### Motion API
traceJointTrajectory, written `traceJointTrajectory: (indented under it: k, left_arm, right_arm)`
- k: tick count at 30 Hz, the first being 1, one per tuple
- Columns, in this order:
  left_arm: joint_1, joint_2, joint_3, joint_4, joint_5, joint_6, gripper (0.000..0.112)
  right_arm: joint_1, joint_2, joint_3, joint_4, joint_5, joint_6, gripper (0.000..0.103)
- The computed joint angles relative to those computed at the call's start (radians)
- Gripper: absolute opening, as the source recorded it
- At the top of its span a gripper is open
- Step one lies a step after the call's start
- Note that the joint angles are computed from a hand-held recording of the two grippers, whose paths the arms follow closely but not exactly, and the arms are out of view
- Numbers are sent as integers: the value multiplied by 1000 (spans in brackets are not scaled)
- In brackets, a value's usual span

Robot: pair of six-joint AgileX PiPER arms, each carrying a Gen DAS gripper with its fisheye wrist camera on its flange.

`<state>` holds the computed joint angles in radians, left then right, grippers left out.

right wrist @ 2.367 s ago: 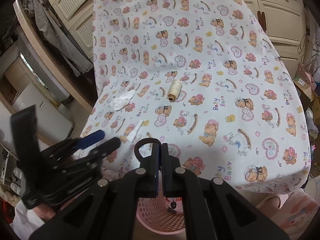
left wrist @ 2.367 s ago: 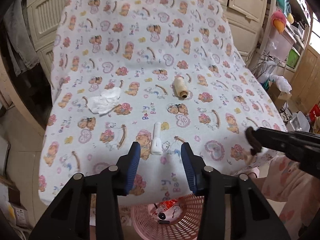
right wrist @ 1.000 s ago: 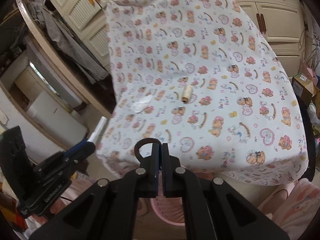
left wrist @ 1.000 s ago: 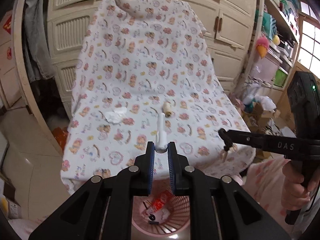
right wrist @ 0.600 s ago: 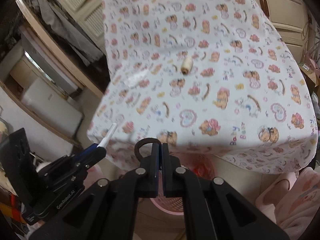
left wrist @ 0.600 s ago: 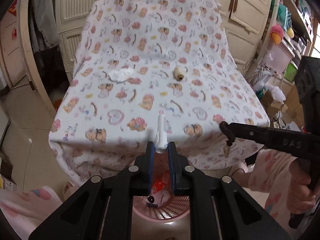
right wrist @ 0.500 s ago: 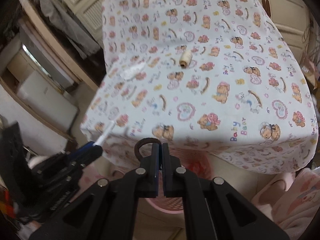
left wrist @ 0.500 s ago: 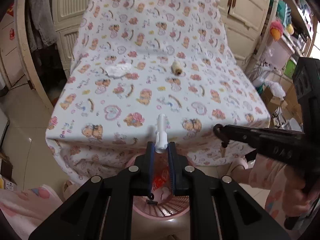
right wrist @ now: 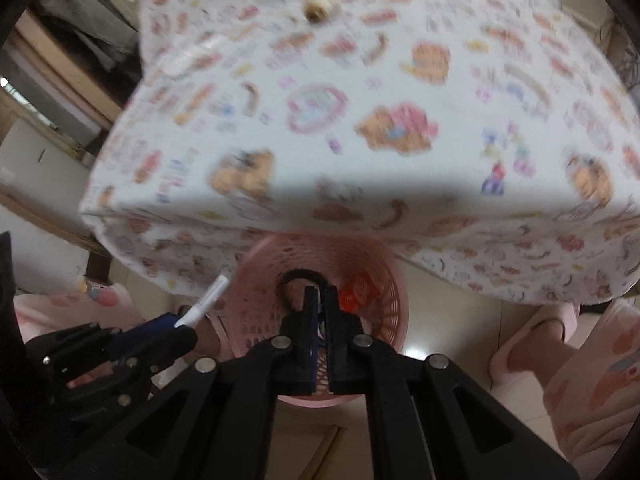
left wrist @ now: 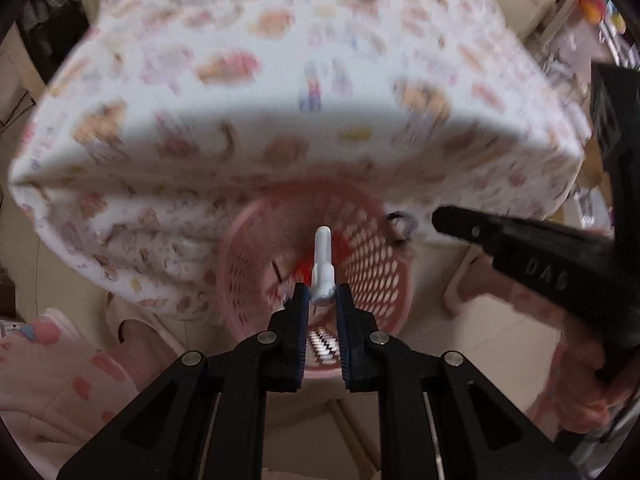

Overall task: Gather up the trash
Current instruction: 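Carry loop cord and white stick to the pink wastebasket and open both tools, then move both tools back toward the cream thread spool on the cloth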

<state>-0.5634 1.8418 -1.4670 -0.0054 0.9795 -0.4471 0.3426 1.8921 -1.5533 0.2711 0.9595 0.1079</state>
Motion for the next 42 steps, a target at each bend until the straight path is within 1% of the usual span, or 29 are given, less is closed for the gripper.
traceJointTrajectory:
  k: [3,6,11,14,16,19,21,23,26,28,33,35,37,39,42]
  left_arm:
    - [-7,38,-1,2,18,-4,12]
    - [-16,72,-20,26,42,-12,12]
    - [27,145,-47,-64,57,48,12]
    - [33,217,-50,-78,60,52,12]
    - [44,260,-47,-118,73,74,12]
    - [46,292,-38,-126,78,67,12]
    - [48,298,-39,-128,77,61,13]
    - [48,300,-44,-134,82,60,12]
    - [44,302,-47,-127,93,47,13]
    - [45,302,-43,-127,92,44,13]
    - [45,280,-27,-125,72,48,13]
    - [45,274,-23,-115,73,40,16]
    - [44,266,-20,-106,79,32,30]
    - [48,252,-16,-124,78,47,35]
    - [30,217,-13,-79,76,10,39]
  right_arm:
    - [-20,43,2,42,12,4,4]
    - [-18,70,19,29,8,30,4]
    - [-11,104,23,1,19,67,4]
    - [-4,115,31,-24,23,94,4]
    - [-5,128,32,-35,43,117,4]
    - [-42,175,31,38,97,121,4]
    - [-66,195,39,82,119,123,8]
    - [-72,203,42,95,126,116,22]
    - [-68,211,30,78,139,113,31]
    - [-67,212,32,74,139,112,34]
    - [-70,203,39,79,140,103,37]
    - [-66,198,36,69,138,102,39]
    - [-61,195,35,57,134,101,41]
    - [-58,189,36,46,130,106,41]
    - [-57,173,40,37,123,110,41]
